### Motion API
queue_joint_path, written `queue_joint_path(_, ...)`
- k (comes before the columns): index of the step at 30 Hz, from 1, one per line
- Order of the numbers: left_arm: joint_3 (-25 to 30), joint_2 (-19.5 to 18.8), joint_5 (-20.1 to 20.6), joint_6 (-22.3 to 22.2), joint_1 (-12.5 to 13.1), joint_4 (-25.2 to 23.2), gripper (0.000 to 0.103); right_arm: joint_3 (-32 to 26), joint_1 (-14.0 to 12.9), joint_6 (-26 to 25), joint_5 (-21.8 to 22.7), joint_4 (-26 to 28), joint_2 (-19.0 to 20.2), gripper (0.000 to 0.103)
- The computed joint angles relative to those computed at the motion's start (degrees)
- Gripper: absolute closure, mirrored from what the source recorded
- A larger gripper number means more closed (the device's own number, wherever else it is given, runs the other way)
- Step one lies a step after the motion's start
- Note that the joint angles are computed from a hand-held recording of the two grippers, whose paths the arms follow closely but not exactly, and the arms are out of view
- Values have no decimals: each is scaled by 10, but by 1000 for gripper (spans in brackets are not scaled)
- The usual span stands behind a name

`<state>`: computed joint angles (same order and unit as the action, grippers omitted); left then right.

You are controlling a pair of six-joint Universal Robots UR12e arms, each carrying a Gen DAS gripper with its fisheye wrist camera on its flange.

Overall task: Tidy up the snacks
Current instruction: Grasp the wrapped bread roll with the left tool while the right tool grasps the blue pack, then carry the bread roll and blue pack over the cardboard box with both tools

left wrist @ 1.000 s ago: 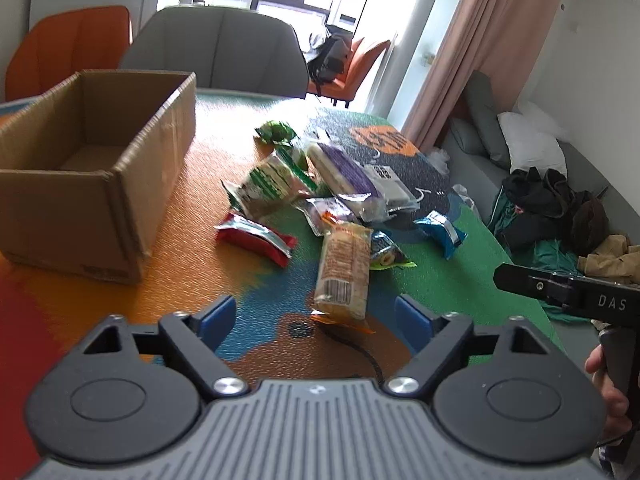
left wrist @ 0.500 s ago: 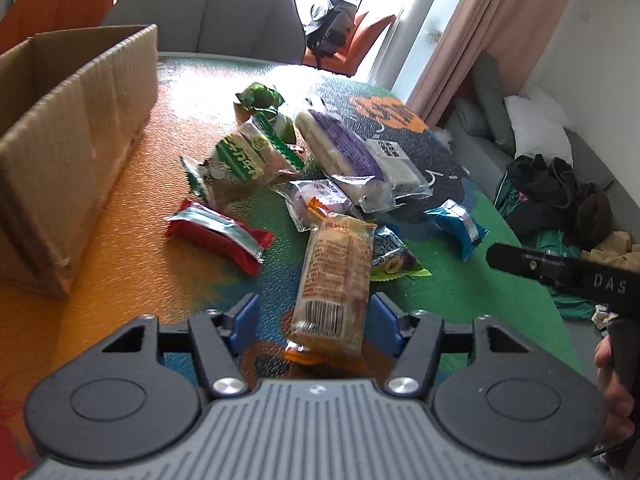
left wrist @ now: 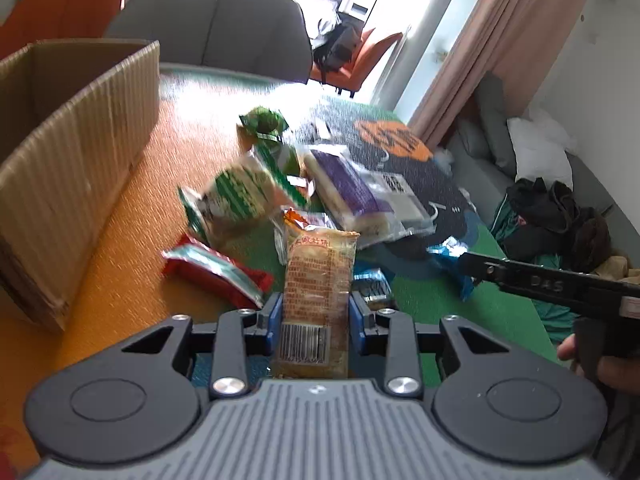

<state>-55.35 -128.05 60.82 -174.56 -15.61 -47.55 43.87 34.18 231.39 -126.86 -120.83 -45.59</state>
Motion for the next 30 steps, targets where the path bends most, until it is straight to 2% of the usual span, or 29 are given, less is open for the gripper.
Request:
queue_joint_path(7, 7, -3, 11, -12, 3, 16, 70, -22, -6, 0, 1, 32, 13, 33)
queue_joint_path(8, 8, -3, 14, -14, 3, 17, 70, -25, -6, -3, 4, 34, 15, 36)
queue_joint_path(9, 9, -4, 16, -15, 2, 18, 70, -28, -7, -5, 6, 37, 17, 41)
queue_joint_path(10, 10, -5, 17, -16, 2, 19, 70, -32, -7, -7, 9, 45, 20, 57)
queue_joint_path(11, 10, -5, 16, -17, 3, 19, 70, -40, -8, -4, 13, 62, 23, 65)
queue_joint_path(20, 1, 1, 4, -18, 8, 25, 70, -20, 0, -19, 11, 16, 12, 68)
queue_joint_path(30, -14, 16, -9, -16, 16, 51, 70, -60, 13, -39, -5, -7, 27, 68)
